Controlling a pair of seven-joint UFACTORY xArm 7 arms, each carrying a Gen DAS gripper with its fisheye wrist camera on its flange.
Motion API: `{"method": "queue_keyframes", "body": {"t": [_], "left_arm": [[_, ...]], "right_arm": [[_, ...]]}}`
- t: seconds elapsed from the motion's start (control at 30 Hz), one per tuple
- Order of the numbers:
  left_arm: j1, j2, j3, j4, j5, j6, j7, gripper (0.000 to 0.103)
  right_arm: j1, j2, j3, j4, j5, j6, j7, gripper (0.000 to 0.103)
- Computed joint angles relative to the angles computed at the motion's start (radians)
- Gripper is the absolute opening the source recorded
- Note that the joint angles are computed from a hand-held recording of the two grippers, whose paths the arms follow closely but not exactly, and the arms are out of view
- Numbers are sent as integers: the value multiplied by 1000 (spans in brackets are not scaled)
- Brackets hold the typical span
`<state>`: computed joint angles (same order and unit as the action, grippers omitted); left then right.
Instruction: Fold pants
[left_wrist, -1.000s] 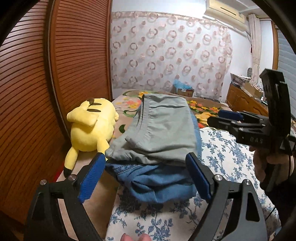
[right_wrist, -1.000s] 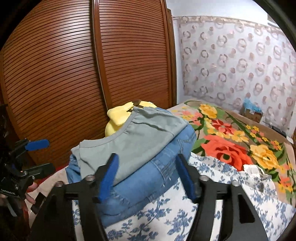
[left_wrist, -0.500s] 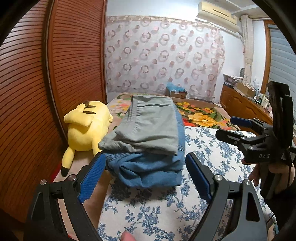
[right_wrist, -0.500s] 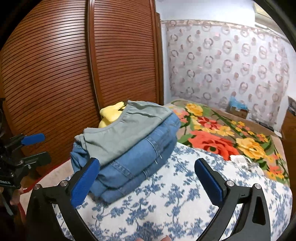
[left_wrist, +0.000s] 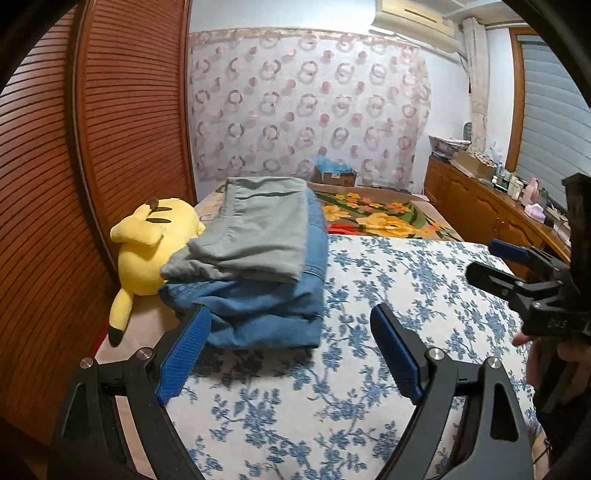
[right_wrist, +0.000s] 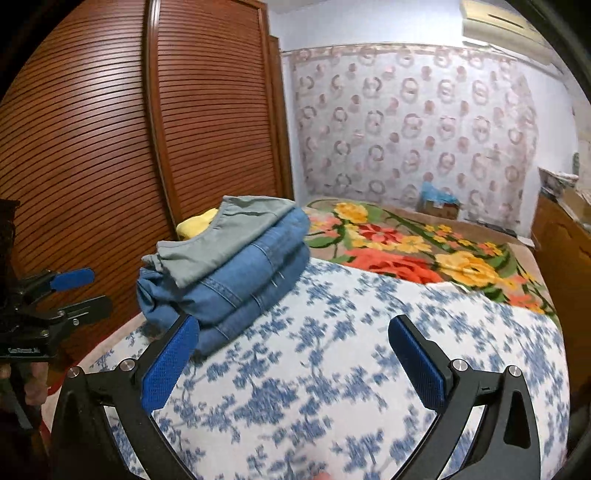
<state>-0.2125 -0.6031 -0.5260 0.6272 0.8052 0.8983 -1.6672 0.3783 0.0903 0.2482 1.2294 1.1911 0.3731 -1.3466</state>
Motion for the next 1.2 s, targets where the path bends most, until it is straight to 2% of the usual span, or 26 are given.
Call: {"method": "queue_keyframes", "body": {"t": [0.17, 0.37, 0.43, 0.8, 1.07, 1.2], "left_arm": [[3, 87, -24, 62, 36, -20, -24, 89], [-38, 188, -26, 141, 106, -4, -67, 89], [-60, 213, -14, 163, 125, 2, -71, 89], [-189, 334, 33, 312, 213, 126, -61, 89], [-256, 348, 53, 378, 238, 208, -27, 89], [-268, 338, 51, 387, 256, 227, -34, 89]], "right_arm": [[4, -107, -26, -110, 64, -43, -5, 102], [38, -222, -75, -217, 41, -84, 70, 102], [52, -254, -86, -252, 26, -126, 92, 102], [137, -399, -186, -363, 17, -182, 152, 102], [239, -497, -245, -436, 68, -264, 117, 102], [299, -512, -302, -444, 147, -288, 17, 102]]}}
